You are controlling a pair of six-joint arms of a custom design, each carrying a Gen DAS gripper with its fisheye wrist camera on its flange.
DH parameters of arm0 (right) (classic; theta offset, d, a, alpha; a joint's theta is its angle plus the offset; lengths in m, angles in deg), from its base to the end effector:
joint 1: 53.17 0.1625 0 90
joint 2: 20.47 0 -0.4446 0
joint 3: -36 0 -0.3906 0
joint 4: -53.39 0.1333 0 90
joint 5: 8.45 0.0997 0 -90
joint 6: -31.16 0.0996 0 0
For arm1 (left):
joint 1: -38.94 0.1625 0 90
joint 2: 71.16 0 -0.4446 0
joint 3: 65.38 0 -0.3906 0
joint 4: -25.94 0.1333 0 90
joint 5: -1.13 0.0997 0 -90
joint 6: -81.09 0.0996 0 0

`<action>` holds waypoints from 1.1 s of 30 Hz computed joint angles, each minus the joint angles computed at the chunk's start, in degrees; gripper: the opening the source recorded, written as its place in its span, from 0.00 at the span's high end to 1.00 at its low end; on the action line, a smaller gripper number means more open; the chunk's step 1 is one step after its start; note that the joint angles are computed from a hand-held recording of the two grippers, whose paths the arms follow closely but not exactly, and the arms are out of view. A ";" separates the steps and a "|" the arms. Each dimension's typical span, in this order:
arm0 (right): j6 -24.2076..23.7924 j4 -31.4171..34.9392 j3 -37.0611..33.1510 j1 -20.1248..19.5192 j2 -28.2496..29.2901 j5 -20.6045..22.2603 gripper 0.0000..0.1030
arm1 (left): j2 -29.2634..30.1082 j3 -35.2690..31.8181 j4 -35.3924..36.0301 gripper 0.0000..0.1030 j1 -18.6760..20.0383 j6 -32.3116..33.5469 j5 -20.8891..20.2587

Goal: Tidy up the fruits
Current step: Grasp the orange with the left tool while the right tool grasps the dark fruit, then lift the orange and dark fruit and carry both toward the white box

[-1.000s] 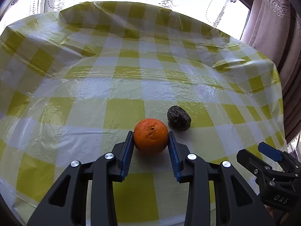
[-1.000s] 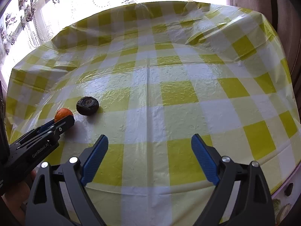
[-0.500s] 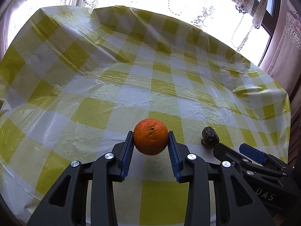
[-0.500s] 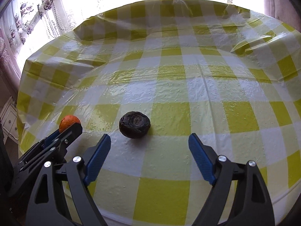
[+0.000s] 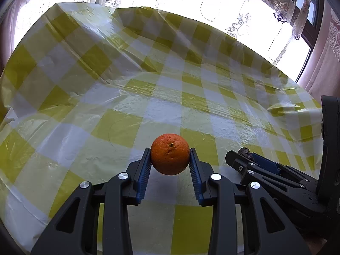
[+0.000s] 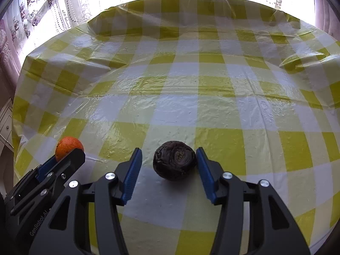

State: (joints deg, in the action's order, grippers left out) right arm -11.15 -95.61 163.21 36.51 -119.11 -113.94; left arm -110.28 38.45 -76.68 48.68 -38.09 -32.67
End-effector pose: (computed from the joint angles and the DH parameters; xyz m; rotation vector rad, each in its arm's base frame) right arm 0.1044 -0.4114 0.3830 0.8581 -2.5097 0.5405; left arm -0.4852 -0.3025 -0.0228 -0.1823 2.1554 -1.2742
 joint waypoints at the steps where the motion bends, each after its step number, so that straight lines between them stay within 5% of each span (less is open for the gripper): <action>1: -0.47 -1.05 0.32 0.18 0.08 -0.51 0.62 | 0.02 -0.01 -0.08 0.67 0.00 0.14 -0.03; 15: -2.62 -0.60 1.80 -1.39 -3.64 -1.04 0.63 | 1.33 -1.36 -0.46 0.67 -0.13 2.60 -0.14; 33: -8.75 6.48 5.22 -11.43 -19.31 4.95 0.63 | 7.06 -6.54 -6.20 0.67 -2.10 19.39 -3.95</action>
State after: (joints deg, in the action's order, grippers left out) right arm -19.90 -89.13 168.43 25.08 -138.43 -108.99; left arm -103.22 31.91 -82.88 46.58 -18.71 -36.62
